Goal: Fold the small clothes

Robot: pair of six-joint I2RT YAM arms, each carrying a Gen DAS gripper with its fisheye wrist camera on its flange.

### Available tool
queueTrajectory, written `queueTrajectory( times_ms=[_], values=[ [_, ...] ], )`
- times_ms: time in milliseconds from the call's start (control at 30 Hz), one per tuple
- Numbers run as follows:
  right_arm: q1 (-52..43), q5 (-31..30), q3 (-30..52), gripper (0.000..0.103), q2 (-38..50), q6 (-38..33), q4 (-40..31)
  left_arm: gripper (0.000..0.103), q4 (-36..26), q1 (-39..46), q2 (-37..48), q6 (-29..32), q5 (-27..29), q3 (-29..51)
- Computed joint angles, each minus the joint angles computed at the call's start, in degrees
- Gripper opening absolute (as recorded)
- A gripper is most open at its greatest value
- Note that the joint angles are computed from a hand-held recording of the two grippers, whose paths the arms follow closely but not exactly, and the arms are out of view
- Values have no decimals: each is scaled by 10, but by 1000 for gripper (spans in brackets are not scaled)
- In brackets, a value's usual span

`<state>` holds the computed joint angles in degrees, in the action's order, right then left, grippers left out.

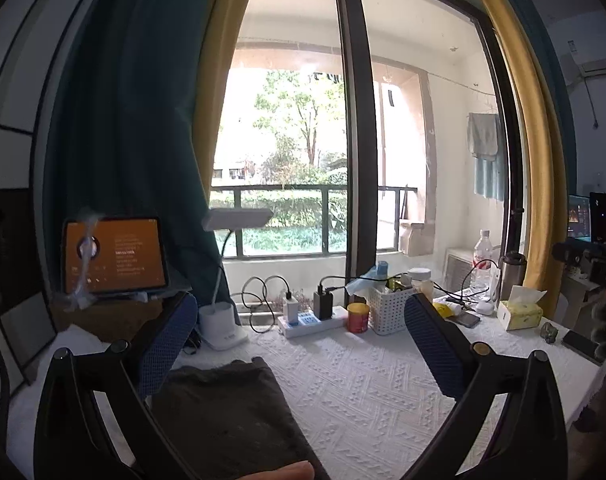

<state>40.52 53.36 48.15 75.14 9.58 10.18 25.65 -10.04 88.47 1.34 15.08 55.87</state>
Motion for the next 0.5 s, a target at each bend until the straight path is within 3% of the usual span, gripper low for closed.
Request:
queueTrajectory(
  times_ms=[233, 500],
  values=[
    [36, 38, 49, 47, 28, -5, -19, 102, 13, 30, -15, -14, 17, -5],
    [49, 37, 101, 47, 77, 7, -29, 102, 6, 65, -17, -16, 46, 2]
  ],
)
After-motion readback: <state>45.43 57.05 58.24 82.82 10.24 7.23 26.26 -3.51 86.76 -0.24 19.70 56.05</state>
